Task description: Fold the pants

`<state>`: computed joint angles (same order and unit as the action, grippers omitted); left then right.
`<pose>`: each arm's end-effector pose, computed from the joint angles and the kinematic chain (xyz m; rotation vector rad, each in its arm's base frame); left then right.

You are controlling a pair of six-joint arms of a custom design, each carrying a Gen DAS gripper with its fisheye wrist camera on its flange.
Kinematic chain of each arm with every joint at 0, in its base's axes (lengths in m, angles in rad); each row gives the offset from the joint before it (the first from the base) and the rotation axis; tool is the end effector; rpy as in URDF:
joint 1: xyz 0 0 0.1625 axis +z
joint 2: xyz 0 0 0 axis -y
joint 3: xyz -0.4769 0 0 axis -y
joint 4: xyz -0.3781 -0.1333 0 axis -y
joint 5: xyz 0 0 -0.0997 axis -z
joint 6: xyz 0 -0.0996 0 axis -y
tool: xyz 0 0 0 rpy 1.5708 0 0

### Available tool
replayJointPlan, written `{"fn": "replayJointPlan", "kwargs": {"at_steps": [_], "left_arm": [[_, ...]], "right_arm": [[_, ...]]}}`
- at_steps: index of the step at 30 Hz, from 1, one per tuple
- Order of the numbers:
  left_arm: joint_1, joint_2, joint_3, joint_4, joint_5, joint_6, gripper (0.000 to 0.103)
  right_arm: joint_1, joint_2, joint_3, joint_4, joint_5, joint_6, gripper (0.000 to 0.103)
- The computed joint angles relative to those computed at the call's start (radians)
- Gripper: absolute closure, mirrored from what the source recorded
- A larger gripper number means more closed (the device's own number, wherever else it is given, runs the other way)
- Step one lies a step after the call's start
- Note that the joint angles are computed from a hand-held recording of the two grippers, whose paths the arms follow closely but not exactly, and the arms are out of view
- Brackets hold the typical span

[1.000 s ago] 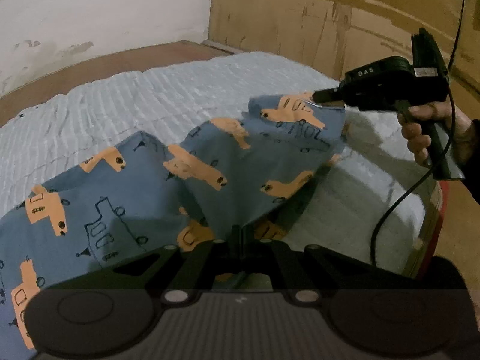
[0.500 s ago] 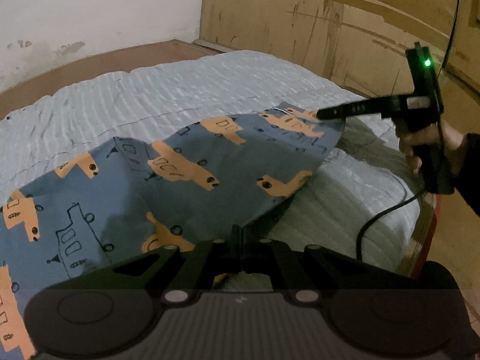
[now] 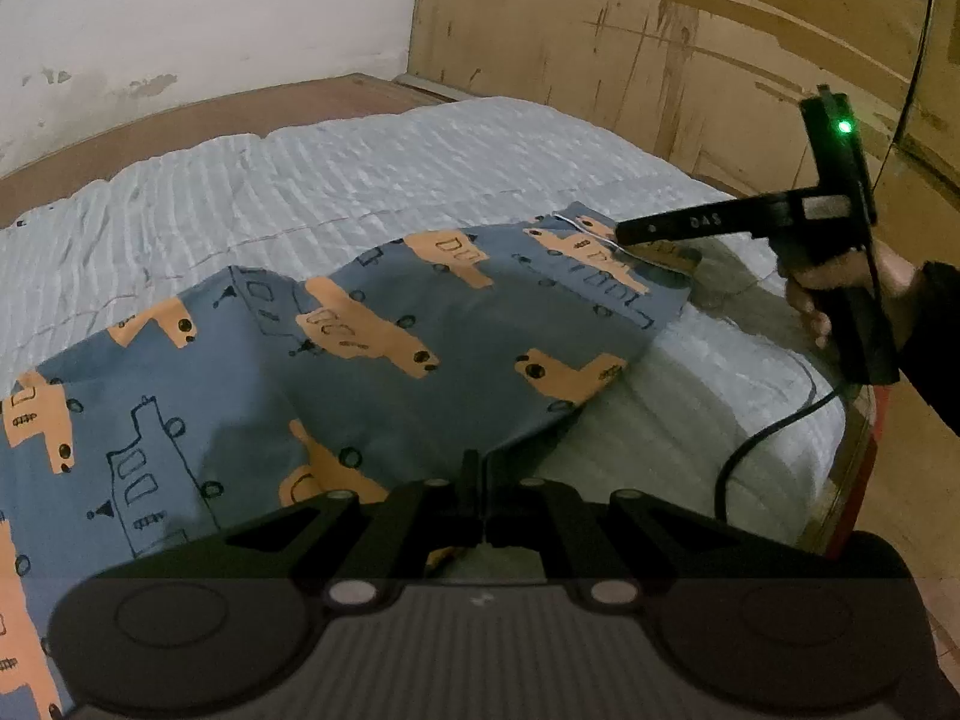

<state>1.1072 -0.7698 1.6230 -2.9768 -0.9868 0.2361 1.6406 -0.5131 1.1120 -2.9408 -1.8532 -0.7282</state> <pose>-0.1534 -0.7278 0.1912 0.6604 2.4355 -0.7944 0.1657 -0.8565 0.1843 0.8403 -2.3651 0.8473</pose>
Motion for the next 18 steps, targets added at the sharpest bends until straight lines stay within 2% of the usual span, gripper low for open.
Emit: {"fn": "replayJointPlan", "kwargs": {"at_steps": [3,4,6,12,17,18], "left_arm": [[-0.001,0.0,0.001,-0.001,0.001,-0.001,0.103],[-0.001,0.0,0.001,-0.001,0.002,-0.001,0.103],[-0.002,0.0,0.002,-0.006,0.002,-0.001,0.103],[-0.005,0.006,0.008,-0.04,0.0,0.001,0.103],[-0.001,0.008,-0.001,-0.008,-0.007,-0.024,0.102],[0.0,0.003,0.002,-0.006,-0.015,-0.034,0.097]], "right_arm": [[0.005,0.03,-0.067,0.065,-0.024,0.019,0.074],[0.006,0.038,-0.081,0.073,-0.028,0.013,0.087],[0.012,0.053,-0.105,0.076,-0.041,-0.018,0.097],[0.025,0.064,-0.104,-0.028,0.003,-0.112,0.099],[0.026,0.086,-0.158,0.058,-0.049,-0.081,0.095],[0.021,0.078,-0.149,0.065,-0.045,-0.057,0.088]]}}
